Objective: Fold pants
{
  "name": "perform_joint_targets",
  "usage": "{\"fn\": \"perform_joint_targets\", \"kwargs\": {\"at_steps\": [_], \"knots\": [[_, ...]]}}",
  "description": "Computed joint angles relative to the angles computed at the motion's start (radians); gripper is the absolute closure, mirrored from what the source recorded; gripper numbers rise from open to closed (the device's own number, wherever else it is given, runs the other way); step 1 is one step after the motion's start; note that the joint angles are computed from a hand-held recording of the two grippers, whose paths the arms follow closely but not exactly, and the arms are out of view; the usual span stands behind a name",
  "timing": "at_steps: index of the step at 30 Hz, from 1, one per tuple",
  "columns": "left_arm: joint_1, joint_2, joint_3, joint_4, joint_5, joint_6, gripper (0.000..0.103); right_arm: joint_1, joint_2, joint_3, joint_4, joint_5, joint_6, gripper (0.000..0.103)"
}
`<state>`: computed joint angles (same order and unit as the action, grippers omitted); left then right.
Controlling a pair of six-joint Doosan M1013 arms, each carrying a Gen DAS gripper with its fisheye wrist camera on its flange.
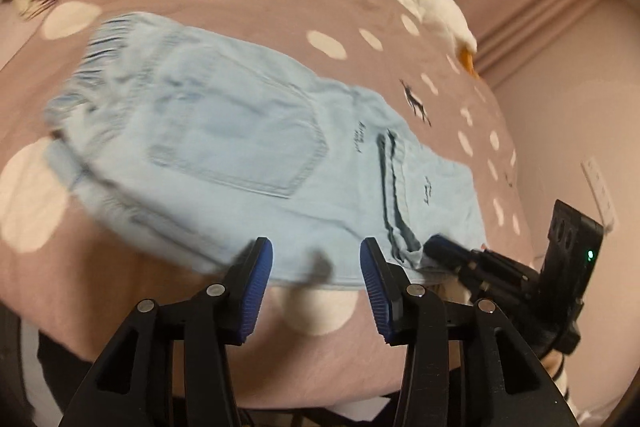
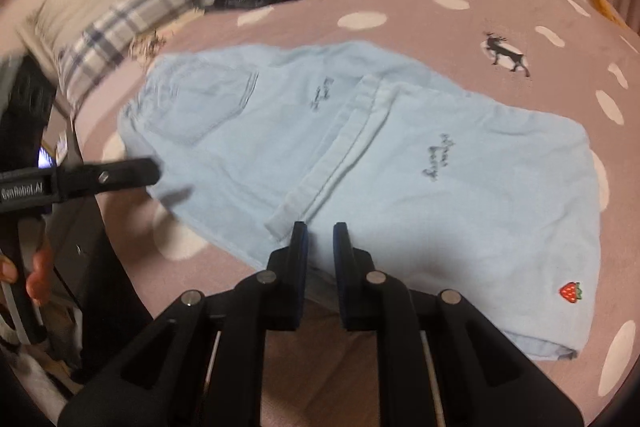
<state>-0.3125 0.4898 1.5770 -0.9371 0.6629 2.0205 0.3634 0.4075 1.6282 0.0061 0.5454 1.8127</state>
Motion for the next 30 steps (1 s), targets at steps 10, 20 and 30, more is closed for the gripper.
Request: {"fn": "perform_joint_targets", "kwargs": {"at_steps": [10, 20, 30], "knots": [[0.029, -0.021, 0.029, -0.065, -0.017, 0.017, 0.058, -0.023, 0.142, -0.19, -0.104, 0.078, 0.144, 0.086], [0.051, -0.024, 0.042, -0.104, 0.023, 0.041, 0.055, -0.027, 0.082, -0.13, 0.036, 0.028, 0.07, 0.079], [0.051, -0.017, 0.033, -0.086, 0.036, 0.015, 0.055, 0.04, 0.067, -0.065, -0.14, 0.042, 0.096, 0.068]]}}
